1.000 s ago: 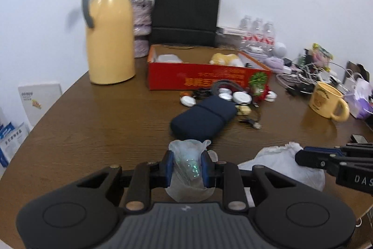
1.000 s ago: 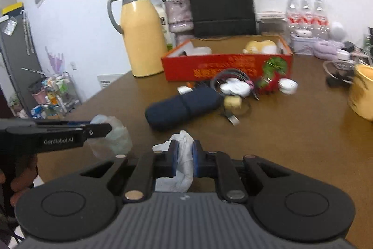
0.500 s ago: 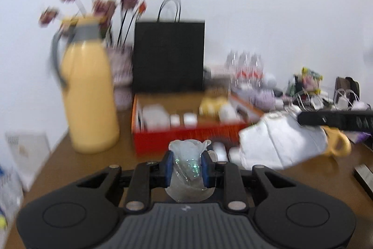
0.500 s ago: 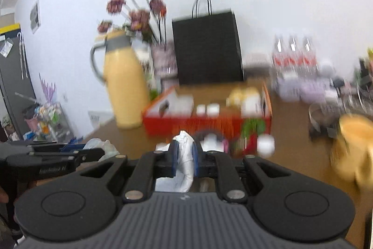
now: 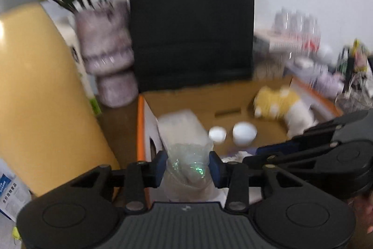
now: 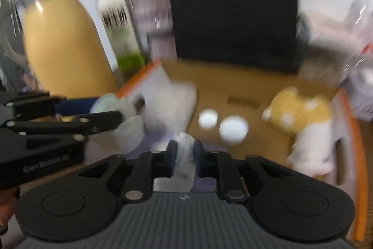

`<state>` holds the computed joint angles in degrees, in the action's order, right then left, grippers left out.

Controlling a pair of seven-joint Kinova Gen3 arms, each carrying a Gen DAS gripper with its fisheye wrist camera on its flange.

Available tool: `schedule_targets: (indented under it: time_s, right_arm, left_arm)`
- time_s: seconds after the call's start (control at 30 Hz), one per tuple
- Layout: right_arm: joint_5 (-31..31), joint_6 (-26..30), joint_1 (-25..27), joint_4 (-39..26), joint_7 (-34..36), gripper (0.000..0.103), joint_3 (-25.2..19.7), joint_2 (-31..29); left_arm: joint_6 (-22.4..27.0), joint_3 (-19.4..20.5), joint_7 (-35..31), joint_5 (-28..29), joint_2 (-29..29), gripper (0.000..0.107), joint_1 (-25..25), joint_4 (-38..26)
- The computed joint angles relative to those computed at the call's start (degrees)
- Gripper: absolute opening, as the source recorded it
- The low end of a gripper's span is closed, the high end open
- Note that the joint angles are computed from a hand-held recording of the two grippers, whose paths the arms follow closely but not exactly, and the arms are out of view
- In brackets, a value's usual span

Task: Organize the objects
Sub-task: 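Drop the plastic bag and tissue into the cardboard box by opening both grippers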

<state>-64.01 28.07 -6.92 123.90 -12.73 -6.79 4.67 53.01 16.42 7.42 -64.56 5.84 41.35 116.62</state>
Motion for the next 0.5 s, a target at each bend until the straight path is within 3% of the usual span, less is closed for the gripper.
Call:
schedule_targets:
  time_s: [0.03,0.07,0.1,0.13,0.2,0.27,0.43,0.5]
  right_arm:
    - [2.0,-1.6,-2.0,-0.4,-2.3,0.031,0.7,1.3]
    - [3.3,-3.9,-4.4,-0.3,-4.1,0.055,2.0,2.0]
    - [3.6,-6.2,-5.8,0.5,-5.0,0.068,2.5,1.7]
    - [3.1,-7.8,-6.1,1.3,-5.0,0.073,2.8,0.7]
    - [-0.6,-8.2,-3.6,2.3,-2.1,0.079,1.3,-1.1]
    - [-2.7,-5.8,0.6,2.1,0.2,0.082,-0.4,-2.2]
    - [0.8,-6.3,2.9,4.5,-2.6,0.093,-0.1,-10.5]
    - [-1.3,-5.1,1.7,7.7,1.0,0.1,4.0,-15.5]
  left_arm:
    - [-0.1,-0.9,-0.6,0.1,0.9,0.042,0.5,0.0]
    - [0.8,-1.4,-0.2,-0.2,1.5,0.044,1.3,0.1]
    - [1.2,-0.9,1.1,-1.1,1.3,0.046,1.4,0.8]
    - [0.7,0.5,2.4,-2.2,0.4,0.056,0.4,1.8]
    - [2.1,4.6,4.7,-4.1,-0.9,0.069,-2.0,2.6]
    - [6.6,6.0,5.9,-5.4,-1.6,0.079,-0.5,2.0]
    - [18.2,1.7,6.2,-1.9,-1.9,0.084,11.8,-1.6]
    - [22.9,2.9,10.5,-1.8,-2.0,0.088,16.9,-0.9]
